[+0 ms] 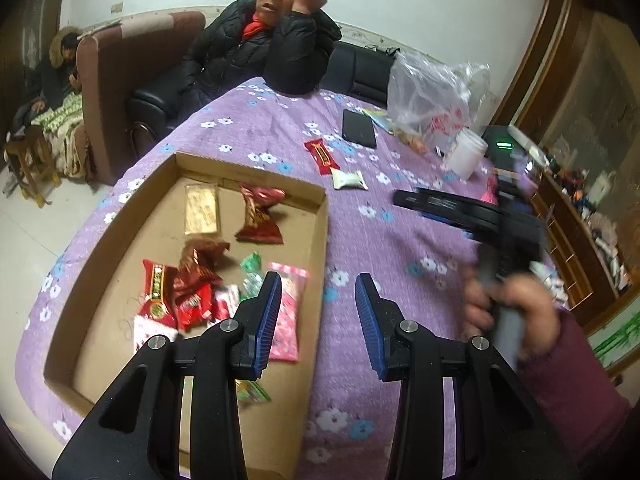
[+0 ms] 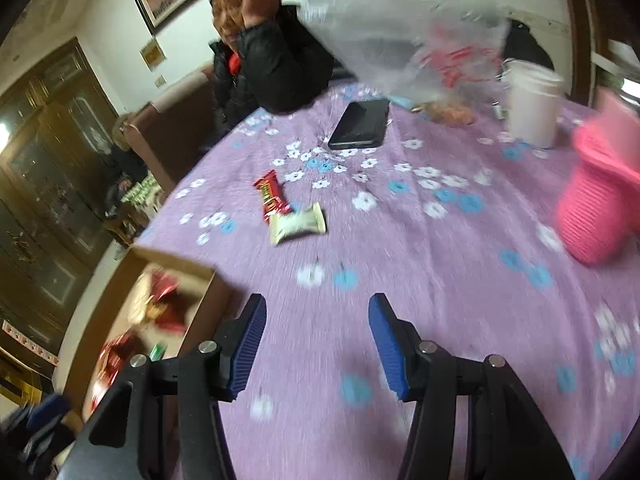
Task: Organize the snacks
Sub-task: 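Grasp the red chocolate bar with the left tool while the right tool grasps the white-wrapped candy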
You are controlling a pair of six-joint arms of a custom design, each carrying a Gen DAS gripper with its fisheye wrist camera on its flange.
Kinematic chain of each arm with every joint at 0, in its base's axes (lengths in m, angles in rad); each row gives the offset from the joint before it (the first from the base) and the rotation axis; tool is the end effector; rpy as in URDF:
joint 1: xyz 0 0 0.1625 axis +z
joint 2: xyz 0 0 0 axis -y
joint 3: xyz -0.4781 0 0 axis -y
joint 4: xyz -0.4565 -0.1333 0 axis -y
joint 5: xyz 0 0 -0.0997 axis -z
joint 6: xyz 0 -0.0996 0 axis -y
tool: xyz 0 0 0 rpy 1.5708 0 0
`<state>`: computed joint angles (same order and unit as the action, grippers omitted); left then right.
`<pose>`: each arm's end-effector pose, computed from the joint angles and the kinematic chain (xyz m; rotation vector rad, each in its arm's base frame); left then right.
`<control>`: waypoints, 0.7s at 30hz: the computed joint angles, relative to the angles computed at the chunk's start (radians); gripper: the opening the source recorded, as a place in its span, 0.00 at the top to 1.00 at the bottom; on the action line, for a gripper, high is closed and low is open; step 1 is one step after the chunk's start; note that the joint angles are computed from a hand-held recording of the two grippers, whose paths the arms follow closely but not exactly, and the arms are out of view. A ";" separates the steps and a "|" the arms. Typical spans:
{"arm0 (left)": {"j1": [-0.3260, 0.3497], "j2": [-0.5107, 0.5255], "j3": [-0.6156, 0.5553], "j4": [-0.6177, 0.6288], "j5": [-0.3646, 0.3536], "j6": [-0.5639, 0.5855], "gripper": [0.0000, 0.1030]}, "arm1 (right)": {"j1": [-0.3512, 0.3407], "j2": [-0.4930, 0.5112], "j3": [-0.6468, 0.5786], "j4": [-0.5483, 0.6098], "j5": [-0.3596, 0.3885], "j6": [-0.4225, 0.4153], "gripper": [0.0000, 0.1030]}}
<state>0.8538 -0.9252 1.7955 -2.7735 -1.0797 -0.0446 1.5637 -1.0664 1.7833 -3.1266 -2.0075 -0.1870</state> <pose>-0.3273 -0.6497 0.1449 0.7919 2.6138 -0.6791 0.0861 -0.7096 0.2950 -0.0213 -2.4579 1.0330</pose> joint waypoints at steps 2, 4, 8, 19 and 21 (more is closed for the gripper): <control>0.012 -0.001 -0.015 0.009 -0.005 0.002 0.63 | -0.012 0.048 -0.082 0.089 0.020 0.044 0.45; 0.028 -0.003 -0.033 0.016 -0.013 0.002 0.63 | -0.018 0.087 -0.139 0.131 0.032 0.088 0.45; 0.048 -0.002 -0.058 0.026 -0.035 0.002 0.63 | -0.019 0.156 -0.248 0.211 0.027 0.170 0.45; 0.073 0.082 -0.205 0.130 -0.137 0.023 0.63 | 0.002 0.204 -0.299 0.184 -0.136 0.123 0.79; 0.072 0.108 -0.247 0.160 -0.158 0.035 0.63 | -0.004 0.172 -0.251 0.157 -0.142 0.104 0.79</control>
